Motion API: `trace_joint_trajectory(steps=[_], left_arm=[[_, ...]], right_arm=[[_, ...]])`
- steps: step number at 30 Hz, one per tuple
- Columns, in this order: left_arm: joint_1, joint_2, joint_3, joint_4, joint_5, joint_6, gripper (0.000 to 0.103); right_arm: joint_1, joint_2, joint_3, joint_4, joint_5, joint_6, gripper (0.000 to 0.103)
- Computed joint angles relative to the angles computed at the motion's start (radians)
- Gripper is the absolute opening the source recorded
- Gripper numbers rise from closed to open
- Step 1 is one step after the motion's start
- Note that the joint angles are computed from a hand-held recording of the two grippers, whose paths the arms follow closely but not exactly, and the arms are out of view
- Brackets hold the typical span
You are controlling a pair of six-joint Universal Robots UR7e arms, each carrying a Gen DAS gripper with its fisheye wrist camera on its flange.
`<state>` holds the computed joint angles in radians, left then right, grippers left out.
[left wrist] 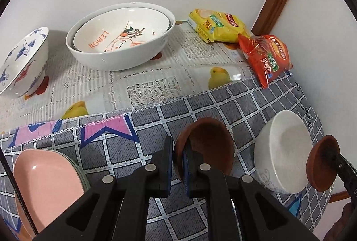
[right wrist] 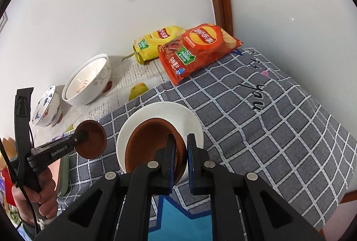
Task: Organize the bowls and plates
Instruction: 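Carry the brown bowl in the right gripper over the white bowl while the left gripper holds its brown bowl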
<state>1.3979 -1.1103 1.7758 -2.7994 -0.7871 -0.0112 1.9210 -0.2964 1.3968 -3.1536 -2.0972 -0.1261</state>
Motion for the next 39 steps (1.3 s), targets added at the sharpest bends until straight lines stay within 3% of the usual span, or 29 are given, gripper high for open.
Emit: trace_joint_trajectory(steps=[10, 16, 39], left_arm=[[0.005, 0.002, -0.002, -0.005, 0.007, -0.009, 0.008], [0.008, 0.008, -0.006, 0.005, 0.002, -0.008, 0.008], [0.026, 0.017, -0.027, 0.031, -0.003, -0.020, 0.008]], right_arm=[[-0.007, 0.046, -0.062, 0.011, 0.009, -0.035, 0.010], [0.000, 0.102, -0.133, 0.042, -0.033, -0.063, 0.010], [-0.009, 0.171, -0.233, 0.146, -0.071, -0.059, 0.010]])
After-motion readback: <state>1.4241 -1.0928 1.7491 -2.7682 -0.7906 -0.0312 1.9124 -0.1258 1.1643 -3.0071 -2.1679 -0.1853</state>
